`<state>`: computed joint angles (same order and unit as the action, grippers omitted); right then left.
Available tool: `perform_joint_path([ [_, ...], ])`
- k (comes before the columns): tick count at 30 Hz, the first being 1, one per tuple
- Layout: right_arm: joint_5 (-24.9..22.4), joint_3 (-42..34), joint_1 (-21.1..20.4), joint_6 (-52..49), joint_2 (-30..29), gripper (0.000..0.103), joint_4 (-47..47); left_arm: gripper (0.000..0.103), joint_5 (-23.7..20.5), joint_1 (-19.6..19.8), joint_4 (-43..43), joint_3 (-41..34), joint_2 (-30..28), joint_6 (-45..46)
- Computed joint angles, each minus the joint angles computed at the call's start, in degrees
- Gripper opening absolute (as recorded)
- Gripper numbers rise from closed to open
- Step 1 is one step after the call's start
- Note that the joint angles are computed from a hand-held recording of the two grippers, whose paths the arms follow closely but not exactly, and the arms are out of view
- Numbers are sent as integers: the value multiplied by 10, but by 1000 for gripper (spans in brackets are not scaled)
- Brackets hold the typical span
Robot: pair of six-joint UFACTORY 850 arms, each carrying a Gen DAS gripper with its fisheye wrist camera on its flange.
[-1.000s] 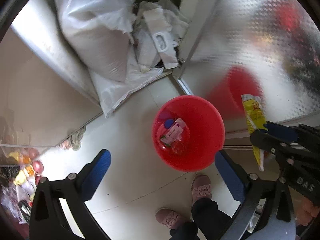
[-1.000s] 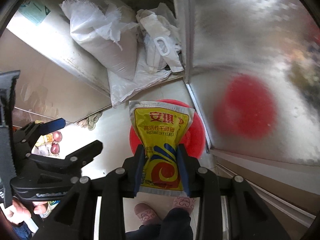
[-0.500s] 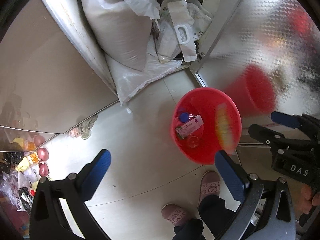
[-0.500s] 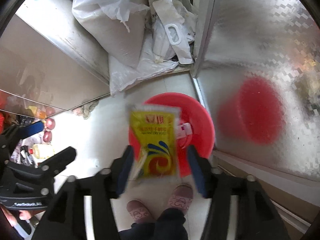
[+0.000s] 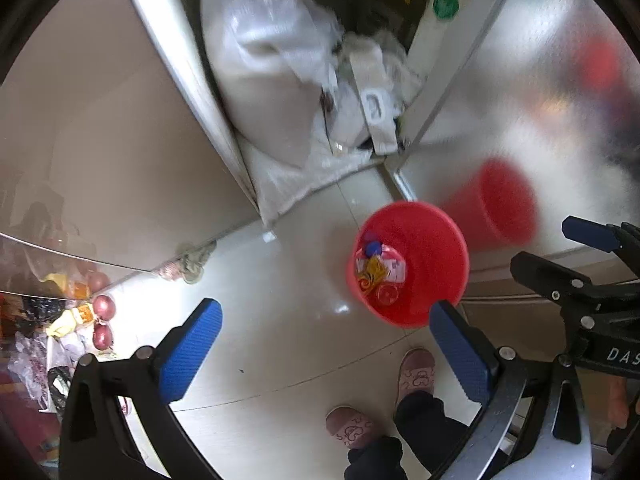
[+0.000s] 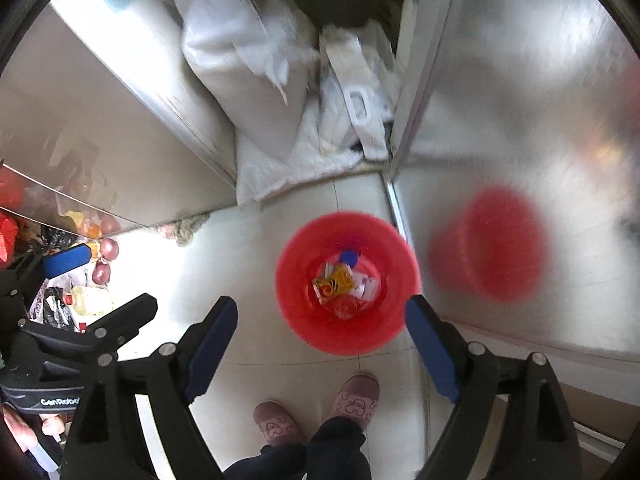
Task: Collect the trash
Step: 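Open the right tool to drop the yellow packet into the bucket, then raise both tools back up toward the counter items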
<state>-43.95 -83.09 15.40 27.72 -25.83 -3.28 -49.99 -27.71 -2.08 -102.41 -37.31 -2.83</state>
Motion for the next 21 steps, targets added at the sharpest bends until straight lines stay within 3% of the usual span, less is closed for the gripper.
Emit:
perform_joint_path([
  [7, -58, -63, 22, 26, 40, 85, -33, 103, -43, 3, 14, -48, 53, -7],
  [13, -123, -138, 43, 55, 71, 85, -70, 103, -93, -3, 29, -133, 69, -19],
  [21, -223, -271, 59, 95, 82, 86, -114, 103, -194, -19, 20, -358, 12, -12],
])
